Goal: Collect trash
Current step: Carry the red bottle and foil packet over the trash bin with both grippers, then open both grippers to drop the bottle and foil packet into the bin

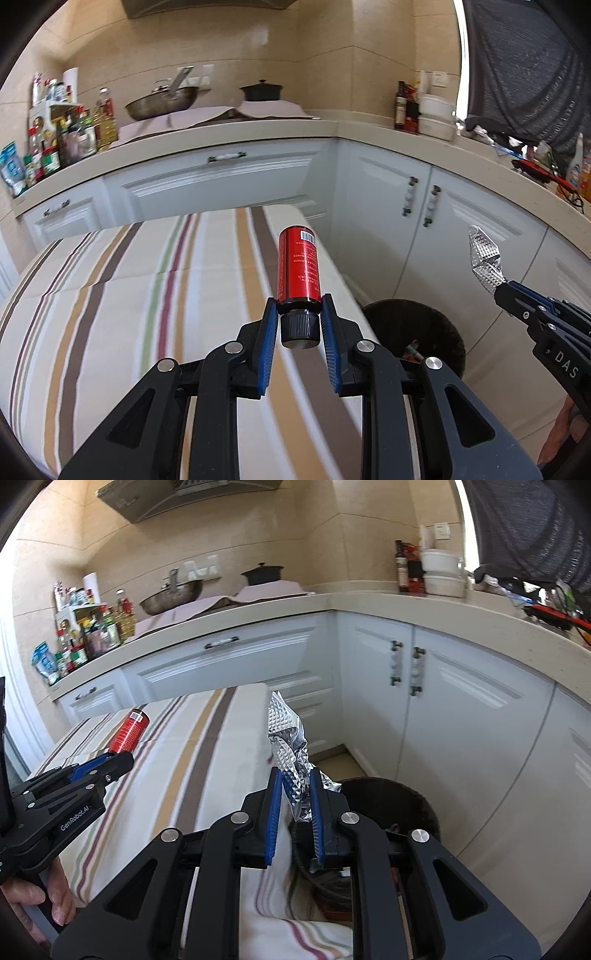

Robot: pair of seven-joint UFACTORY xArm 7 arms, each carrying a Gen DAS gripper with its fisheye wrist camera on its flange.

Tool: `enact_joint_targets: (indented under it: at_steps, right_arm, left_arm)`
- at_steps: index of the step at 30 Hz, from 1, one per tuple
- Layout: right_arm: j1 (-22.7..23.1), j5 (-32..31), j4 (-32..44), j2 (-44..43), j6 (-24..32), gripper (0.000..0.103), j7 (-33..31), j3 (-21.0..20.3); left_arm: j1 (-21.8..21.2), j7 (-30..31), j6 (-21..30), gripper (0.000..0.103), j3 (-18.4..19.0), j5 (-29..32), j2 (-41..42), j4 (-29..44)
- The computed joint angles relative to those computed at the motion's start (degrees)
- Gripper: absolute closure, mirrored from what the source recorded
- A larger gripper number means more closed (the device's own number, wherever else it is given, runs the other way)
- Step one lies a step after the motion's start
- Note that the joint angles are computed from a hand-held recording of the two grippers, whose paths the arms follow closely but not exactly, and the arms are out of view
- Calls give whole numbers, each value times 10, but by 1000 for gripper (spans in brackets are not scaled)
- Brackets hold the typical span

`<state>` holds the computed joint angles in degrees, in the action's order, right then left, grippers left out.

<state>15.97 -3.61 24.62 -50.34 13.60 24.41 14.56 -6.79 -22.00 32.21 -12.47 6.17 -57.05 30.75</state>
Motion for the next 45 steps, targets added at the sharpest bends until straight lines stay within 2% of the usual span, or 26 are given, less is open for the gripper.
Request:
enact_joint_targets:
  at_steps: [12, 21, 33, 45]
  right_arm:
    - [-36, 1, -21, 2, -21, 88, -30, -45]
    - [-67, 5, -21, 27, -51, 88, -55, -62]
    - [-72, 26, -16, 94, -95, 88, -81, -88]
    - [-77, 39, 0, 163, -130, 87, -93, -98]
  left_arm:
    - [-6, -47, -63, 78, -55, 18, 95, 41]
    - [4, -98, -96, 78, -93, 59, 153, 65]
    - [29, -164, -109, 78, -132, 129, 237, 115]
    - [17, -219, -95, 78, -132, 192, 299, 143]
